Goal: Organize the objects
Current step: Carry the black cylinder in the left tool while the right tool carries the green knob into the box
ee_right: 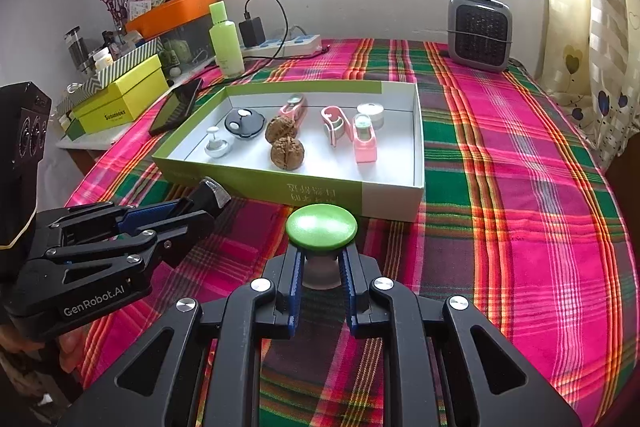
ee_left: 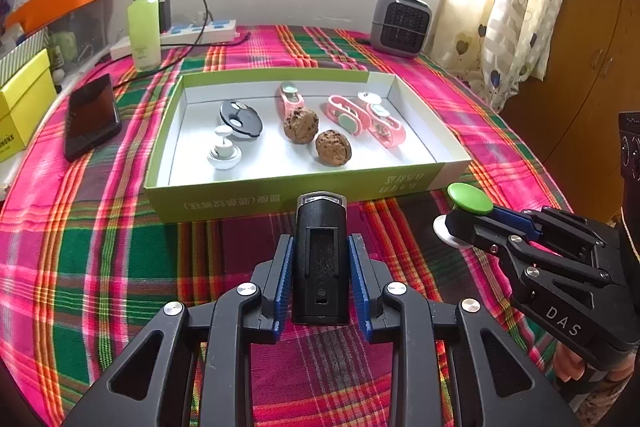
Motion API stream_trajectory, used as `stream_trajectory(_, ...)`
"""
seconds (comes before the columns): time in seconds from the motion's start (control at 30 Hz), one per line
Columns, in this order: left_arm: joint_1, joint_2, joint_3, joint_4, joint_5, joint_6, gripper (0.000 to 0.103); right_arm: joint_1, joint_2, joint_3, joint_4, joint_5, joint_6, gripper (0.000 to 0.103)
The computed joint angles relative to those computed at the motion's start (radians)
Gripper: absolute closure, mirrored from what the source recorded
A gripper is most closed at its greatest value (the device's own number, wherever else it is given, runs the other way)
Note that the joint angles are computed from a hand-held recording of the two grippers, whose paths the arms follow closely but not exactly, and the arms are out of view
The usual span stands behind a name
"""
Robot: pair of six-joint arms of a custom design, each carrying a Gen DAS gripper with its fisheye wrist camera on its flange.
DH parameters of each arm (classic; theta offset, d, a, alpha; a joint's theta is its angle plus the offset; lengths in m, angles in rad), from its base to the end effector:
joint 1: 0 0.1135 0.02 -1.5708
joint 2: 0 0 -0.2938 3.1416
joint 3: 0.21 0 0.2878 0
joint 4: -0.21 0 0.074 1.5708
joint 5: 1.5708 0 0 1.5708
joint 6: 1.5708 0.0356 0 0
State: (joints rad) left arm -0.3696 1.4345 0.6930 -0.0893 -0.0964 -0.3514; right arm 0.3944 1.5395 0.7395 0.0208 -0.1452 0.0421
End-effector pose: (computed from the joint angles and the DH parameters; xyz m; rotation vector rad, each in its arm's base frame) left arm 0.2828 -0.1059 0.1779 -0.0231 2.4081 -0.2207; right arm 0.3005 0.1307 0.1703 -0.4865 2.3220 0.3829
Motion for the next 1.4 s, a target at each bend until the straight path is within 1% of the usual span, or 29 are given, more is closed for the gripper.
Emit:
stream_trajectory(0.27, 0.028, -0.039, 0.011, -0.025, 0.01, -0.002, 0.078, 0.004, -0.014, 0.015, 0.001, -0.007, 0.002, 0.085)
stream_trajectory(0.47, 0.05, -0.041, 0.032, -0.033, 0.008, 0.012, 0.078, 0.007, 0.008, 0.048, -0.003, -0.009, -0.003, 0.085)
stream_trajectory(0.9, 0.123, 0.043, 0.13, -0.056, 0.056, 0.034, 0.078, 0.012, 0.075, 0.147, -0.01, -0.007, -0.003, 0.085)
stream_trajectory(0.97, 0.136, 0.064, 0.149, -0.057, 0.071, 0.031, 0.078, 0.011, 0.093, 0.167, -0.013, -0.005, -0.004, 0.085)
stream_trajectory(1.4, 0.168, 0.18, 0.242, -0.065, 0.097, 0.03, 0.078, -0.01, 0.221, 0.29, -0.034, -0.04, 0.004, 0.085)
